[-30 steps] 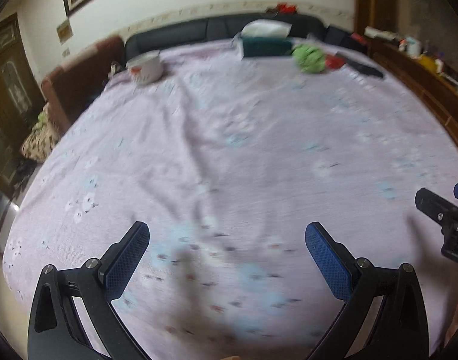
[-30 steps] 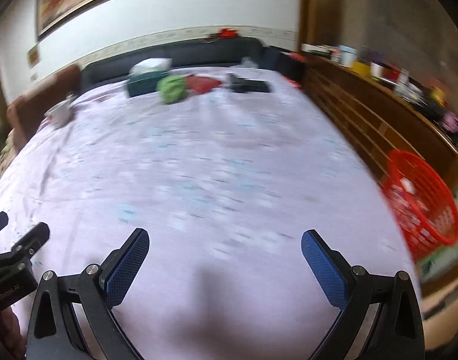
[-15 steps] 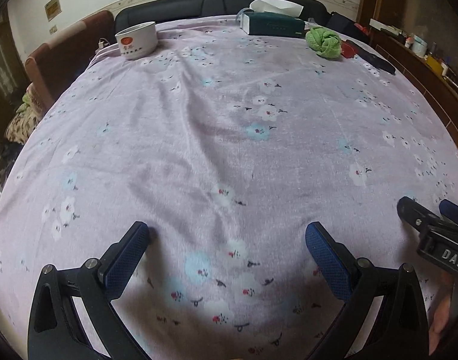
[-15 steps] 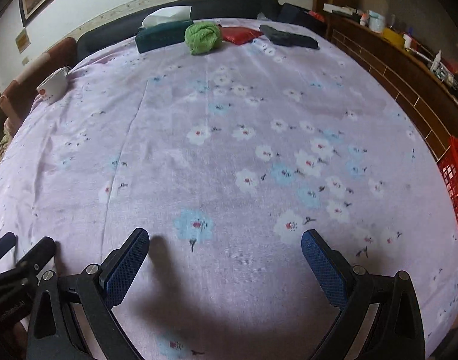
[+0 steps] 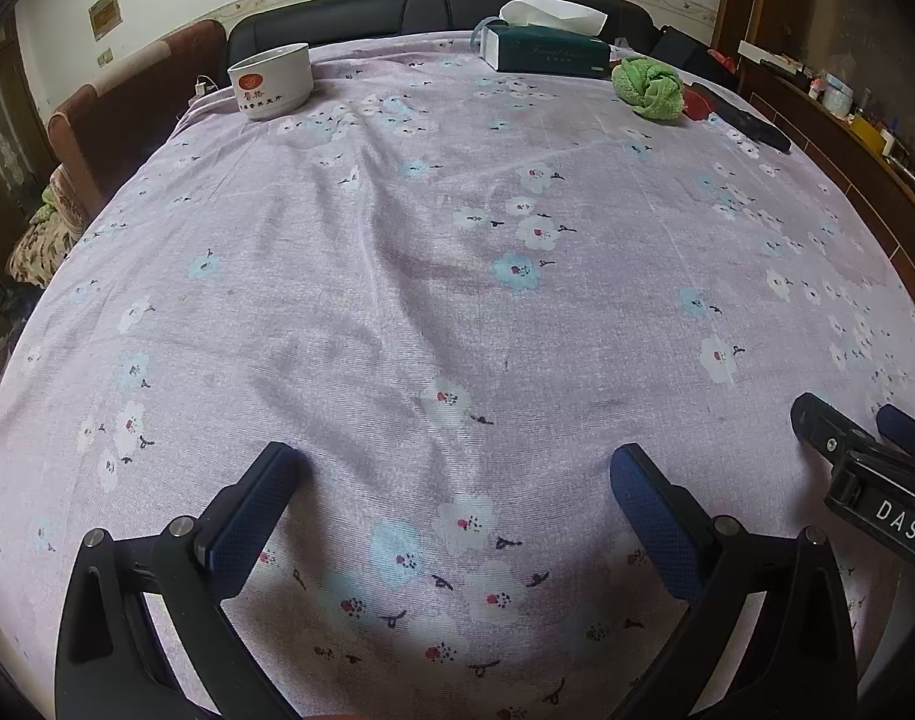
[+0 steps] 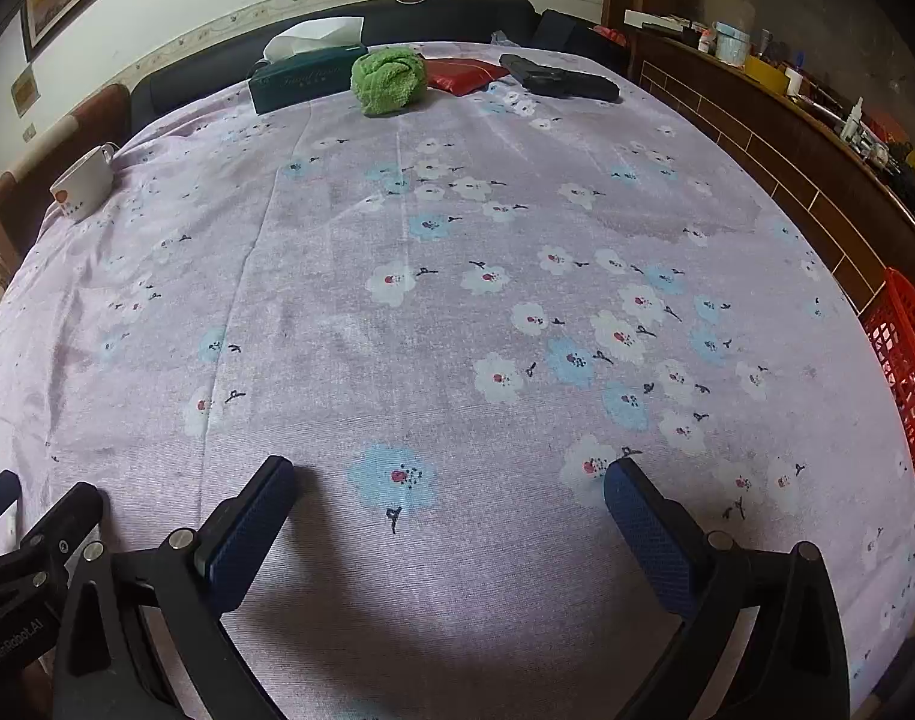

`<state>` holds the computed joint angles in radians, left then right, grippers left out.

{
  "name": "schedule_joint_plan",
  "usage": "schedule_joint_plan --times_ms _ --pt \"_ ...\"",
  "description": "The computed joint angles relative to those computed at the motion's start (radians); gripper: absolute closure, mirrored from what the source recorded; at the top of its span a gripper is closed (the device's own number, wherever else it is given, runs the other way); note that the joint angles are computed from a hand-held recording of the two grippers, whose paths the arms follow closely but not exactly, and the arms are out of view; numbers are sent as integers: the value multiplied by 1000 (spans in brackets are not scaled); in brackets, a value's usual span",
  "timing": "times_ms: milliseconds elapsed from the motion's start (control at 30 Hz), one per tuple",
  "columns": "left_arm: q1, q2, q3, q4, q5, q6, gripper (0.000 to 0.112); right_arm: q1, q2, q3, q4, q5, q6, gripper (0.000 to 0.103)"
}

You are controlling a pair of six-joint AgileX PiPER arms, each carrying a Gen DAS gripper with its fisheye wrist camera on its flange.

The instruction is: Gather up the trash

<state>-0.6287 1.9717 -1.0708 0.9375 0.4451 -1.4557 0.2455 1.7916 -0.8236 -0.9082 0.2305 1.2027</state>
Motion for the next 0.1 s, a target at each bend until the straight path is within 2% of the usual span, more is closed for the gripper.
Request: schedule_joint_plan --times_ms 100 --pt "-1 1 -1 -1 2 1 9 0 0 0 -2 -1 2 0"
